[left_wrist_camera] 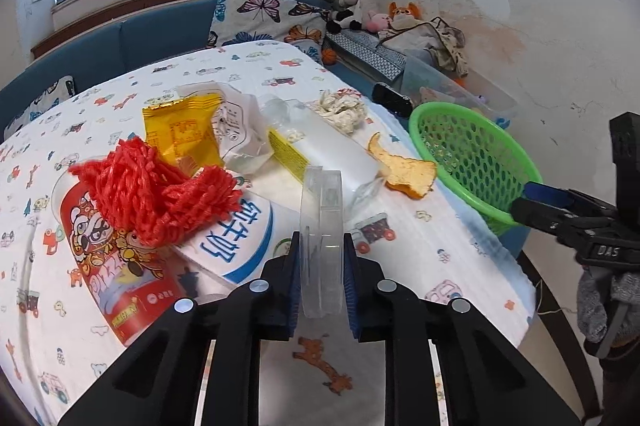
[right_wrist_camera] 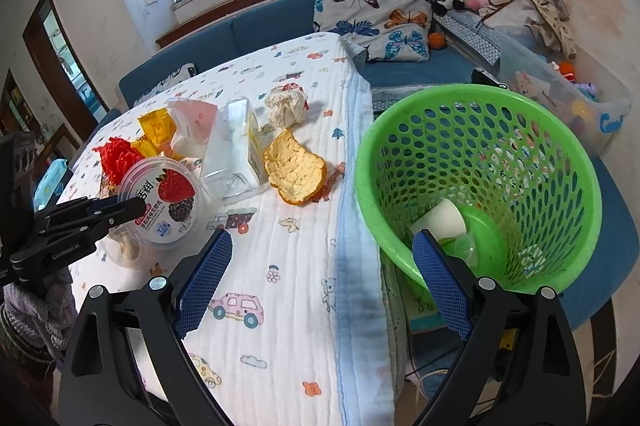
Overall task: Collect trash
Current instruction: 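Grasp the clear plastic lid with the left gripper, then grasp the bread slice with the right gripper and drop it into the basket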
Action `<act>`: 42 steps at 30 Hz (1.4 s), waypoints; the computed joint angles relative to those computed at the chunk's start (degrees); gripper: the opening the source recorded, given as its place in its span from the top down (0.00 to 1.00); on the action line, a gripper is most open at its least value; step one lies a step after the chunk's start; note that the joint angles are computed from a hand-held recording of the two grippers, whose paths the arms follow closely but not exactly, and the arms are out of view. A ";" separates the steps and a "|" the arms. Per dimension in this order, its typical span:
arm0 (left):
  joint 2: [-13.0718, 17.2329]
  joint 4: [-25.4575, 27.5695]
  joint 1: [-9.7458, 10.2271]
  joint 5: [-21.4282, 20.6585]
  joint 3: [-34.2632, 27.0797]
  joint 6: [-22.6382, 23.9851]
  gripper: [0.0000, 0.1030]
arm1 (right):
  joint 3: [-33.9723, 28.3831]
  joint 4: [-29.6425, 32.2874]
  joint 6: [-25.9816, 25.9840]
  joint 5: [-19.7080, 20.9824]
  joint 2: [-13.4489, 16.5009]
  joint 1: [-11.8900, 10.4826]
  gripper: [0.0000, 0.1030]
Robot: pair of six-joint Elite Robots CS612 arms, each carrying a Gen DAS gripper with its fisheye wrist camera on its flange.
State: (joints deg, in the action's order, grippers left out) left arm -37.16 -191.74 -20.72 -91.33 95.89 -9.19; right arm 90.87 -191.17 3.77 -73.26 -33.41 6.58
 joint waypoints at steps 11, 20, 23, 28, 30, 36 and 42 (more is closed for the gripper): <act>-1.91 -5.29 0.15 -1.86 2.78 -0.08 0.82 | -4.19 4.20 -3.42 -0.68 1.91 0.98 0.22; -3.10 -8.22 0.85 -2.10 3.73 -0.90 0.82 | -11.05 12.22 -9.82 -2.39 4.87 2.21 0.33; -3.18 -8.40 1.03 -2.14 3.73 -1.12 0.82 | -12.53 14.17 -12.69 -3.35 5.53 2.51 0.35; -3.19 -8.09 1.29 -2.66 3.56 -1.86 0.82 | -14.83 16.20 -15.91 -4.11 6.61 2.88 0.36; -3.18 -8.09 1.26 -2.63 3.53 -1.85 0.82 | -15.93 17.38 -16.41 -4.12 7.14 2.86 0.38; -3.09 -7.44 1.32 -2.53 3.16 -1.86 0.82 | -18.33 19.79 -17.42 -3.25 8.32 2.76 0.42; -2.97 -7.05 1.27 -2.65 2.45 -1.63 0.82 | -17.66 18.33 -16.86 -4.09 8.15 2.97 0.54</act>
